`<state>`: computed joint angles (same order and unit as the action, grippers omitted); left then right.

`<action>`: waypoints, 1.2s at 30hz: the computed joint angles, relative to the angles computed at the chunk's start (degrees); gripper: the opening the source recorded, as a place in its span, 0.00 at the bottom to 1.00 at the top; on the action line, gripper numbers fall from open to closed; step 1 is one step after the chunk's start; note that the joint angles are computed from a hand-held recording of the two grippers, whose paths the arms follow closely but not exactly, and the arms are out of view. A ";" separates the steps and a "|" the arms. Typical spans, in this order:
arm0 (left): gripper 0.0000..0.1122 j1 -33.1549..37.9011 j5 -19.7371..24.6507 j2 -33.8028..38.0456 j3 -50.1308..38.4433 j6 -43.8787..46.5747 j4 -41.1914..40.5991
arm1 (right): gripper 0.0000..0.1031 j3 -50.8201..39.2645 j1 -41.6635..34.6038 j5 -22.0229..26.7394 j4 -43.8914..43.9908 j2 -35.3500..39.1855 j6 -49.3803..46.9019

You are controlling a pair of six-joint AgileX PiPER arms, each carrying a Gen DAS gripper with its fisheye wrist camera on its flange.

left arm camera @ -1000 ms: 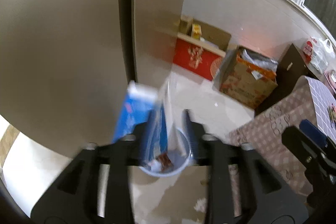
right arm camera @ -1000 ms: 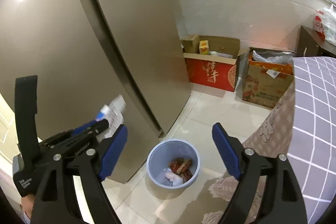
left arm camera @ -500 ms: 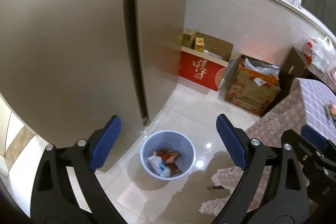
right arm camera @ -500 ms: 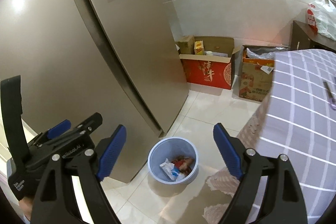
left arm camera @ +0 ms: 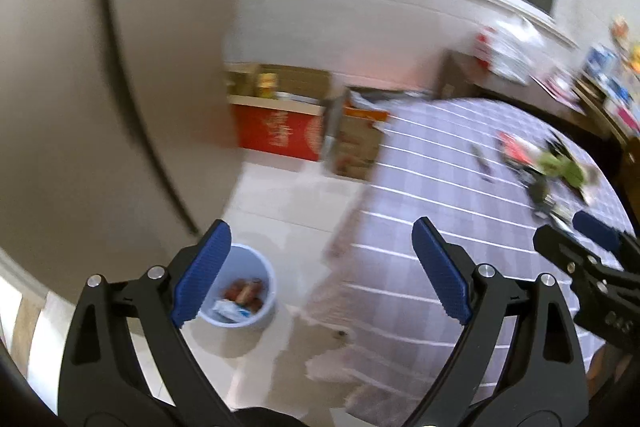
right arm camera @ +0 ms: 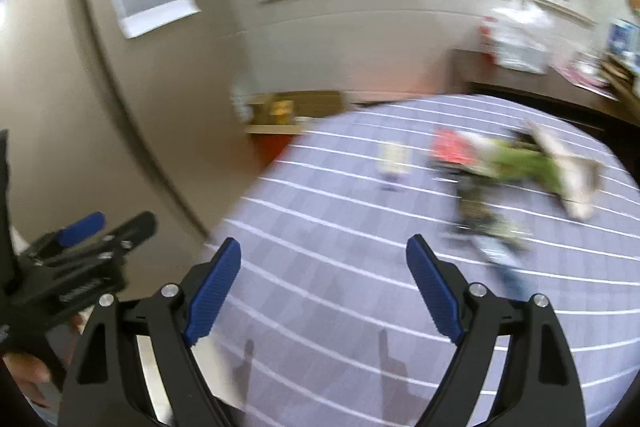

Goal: Collect trash
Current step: 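Return both tools to the table toward the dark wrapper and toothpaste tube, then grasp the black snack wrapper with the left gripper while the right grasps the toothpaste tube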

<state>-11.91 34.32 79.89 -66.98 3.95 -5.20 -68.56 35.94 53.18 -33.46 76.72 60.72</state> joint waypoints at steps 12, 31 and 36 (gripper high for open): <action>0.80 -24.83 4.85 8.80 -8.53 -19.68 17.89 | 0.53 12.26 -25.88 -4.56 23.36 -7.36 -31.70; 0.46 -29.06 12.14 30.43 -32.91 -18.04 6.90 | 0.12 12.15 -44.13 -10.72 41.66 -8.57 -55.01; 0.24 -27.80 11.65 31.51 -34.04 -14.01 2.31 | 0.12 12.25 -43.77 -11.82 43.41 -7.52 -55.35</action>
